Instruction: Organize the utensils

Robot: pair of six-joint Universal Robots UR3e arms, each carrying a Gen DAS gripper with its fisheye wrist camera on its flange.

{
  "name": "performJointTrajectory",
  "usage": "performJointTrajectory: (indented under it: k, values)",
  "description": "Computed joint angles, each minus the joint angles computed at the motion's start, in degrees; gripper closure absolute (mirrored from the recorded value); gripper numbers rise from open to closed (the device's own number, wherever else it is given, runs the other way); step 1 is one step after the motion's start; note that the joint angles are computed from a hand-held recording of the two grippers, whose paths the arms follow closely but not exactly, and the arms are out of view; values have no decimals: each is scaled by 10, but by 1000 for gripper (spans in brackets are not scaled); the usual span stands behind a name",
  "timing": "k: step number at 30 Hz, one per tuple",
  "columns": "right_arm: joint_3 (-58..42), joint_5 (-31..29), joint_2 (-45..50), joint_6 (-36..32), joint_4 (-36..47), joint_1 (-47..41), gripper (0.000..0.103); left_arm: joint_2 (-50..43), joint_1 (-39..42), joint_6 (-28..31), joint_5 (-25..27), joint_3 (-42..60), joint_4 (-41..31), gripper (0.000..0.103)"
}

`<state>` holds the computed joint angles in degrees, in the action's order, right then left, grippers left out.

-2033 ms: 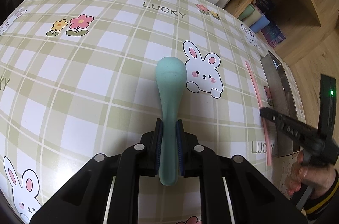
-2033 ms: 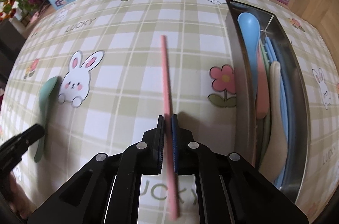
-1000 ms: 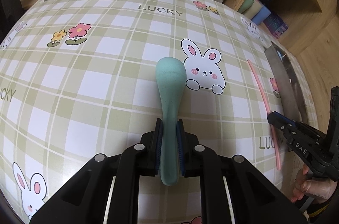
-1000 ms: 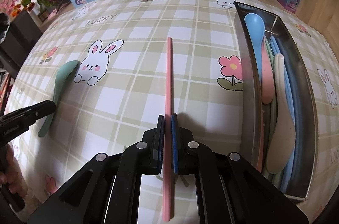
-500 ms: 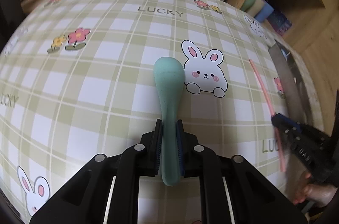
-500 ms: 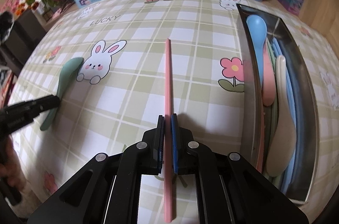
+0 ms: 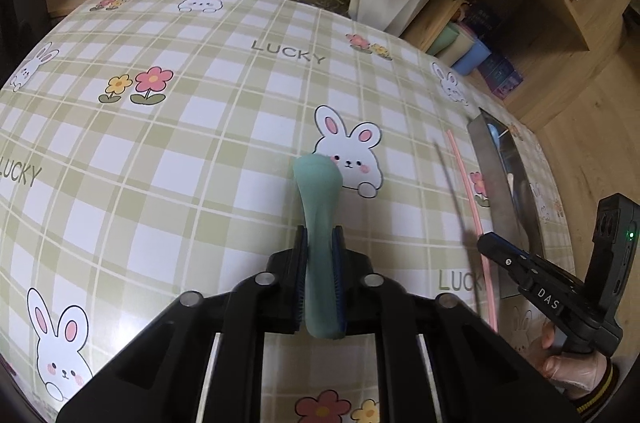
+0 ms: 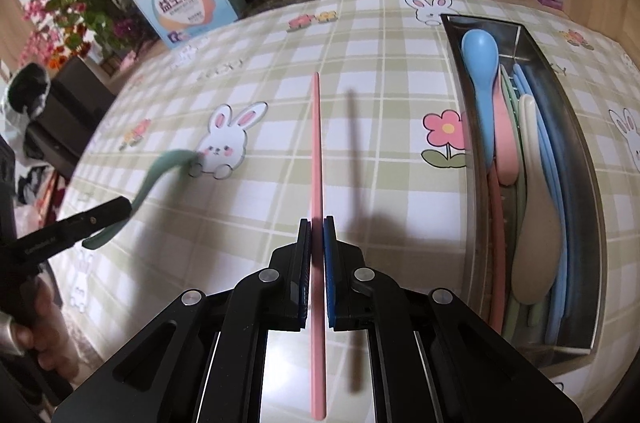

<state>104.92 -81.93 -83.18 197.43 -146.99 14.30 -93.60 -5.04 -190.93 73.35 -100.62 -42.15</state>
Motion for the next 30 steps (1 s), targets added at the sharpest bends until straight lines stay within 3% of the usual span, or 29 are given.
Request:
performJointTrajectory:
  k: [10, 11, 13, 15, 26, 27, 28, 30]
  values:
    - [25, 14, -30, 3, 4, -6, 97, -15, -18, 12, 5, 4, -12, 102]
    - [28, 15, -33, 3, 4, -7, 97, -16, -16, 16, 5, 3, -5, 99]
    - [34, 17, -37, 3, 3, -9, 97, -18, -10, 20, 2, 2, 0, 75]
    - [40, 18, -41, 3, 3, -13, 97, -24, -3, 21, -2, -2, 3, 71]
    - [47, 18, -37, 7, 3, -18, 97, -114, -59, 44, 90, 68, 11, 71]
    - [47, 19, -38, 7, 4, -18, 97, -117, -66, 45, 104, 72, 11, 75]
    - [48, 19, -37, 8, 3, -19, 97, -119, -71, 47, 111, 74, 10, 85]
    - [50, 21, -37, 8, 1, -20, 97, -115, -70, 49, 105, 69, 10, 86]
